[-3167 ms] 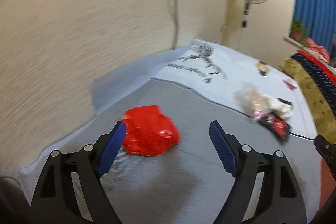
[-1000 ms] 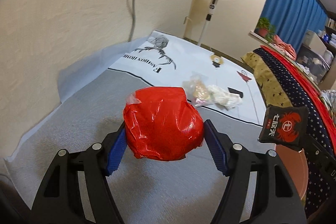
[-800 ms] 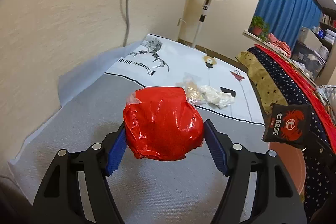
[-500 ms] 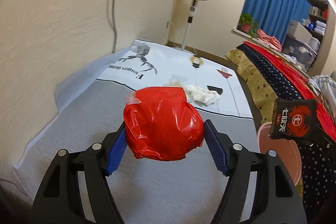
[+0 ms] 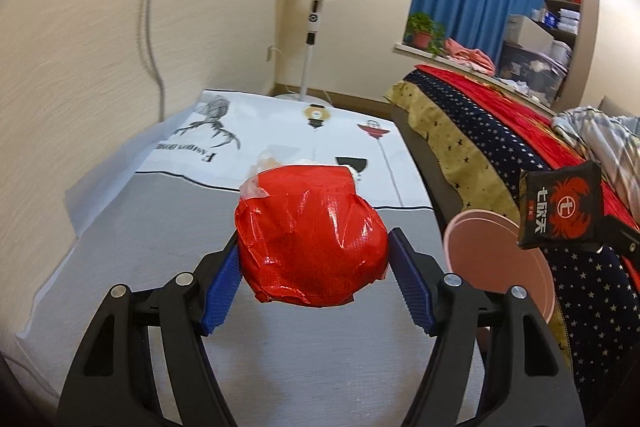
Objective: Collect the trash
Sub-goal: 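Carry the red bag in the left tool while the right tool carries the black packet to the bin, then open the left tool over the pink bin while the right tool releases the black packet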
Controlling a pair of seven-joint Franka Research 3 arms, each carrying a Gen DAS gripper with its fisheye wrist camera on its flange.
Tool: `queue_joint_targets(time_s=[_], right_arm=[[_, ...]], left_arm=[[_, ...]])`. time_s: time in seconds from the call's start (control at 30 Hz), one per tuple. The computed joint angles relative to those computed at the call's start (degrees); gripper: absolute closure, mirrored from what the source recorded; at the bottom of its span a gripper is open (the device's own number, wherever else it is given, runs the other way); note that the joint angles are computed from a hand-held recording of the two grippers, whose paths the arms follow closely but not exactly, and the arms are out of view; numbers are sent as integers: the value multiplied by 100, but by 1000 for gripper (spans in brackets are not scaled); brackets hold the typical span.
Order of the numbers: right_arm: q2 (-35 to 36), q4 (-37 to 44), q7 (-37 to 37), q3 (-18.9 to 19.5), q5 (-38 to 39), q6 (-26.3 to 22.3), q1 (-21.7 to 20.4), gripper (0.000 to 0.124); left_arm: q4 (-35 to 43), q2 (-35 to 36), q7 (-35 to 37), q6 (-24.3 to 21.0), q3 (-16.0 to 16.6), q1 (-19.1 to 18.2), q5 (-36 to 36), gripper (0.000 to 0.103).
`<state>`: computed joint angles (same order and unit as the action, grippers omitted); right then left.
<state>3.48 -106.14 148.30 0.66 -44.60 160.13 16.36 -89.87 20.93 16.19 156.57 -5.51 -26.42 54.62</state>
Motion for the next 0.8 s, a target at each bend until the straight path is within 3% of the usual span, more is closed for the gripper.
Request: queue_joint_targets(time_s=[0.4, 0.8], right_arm=[[-266, -79, 33, 15, -21, -672, -353, 124], [-127, -74, 280, -52, -230, -945, -505, 124]], left_arm=[[971, 811, 847, 353, 20, -281, -442, 35], [2369, 1928, 2498, 491, -70, -606, -1604, 35]])
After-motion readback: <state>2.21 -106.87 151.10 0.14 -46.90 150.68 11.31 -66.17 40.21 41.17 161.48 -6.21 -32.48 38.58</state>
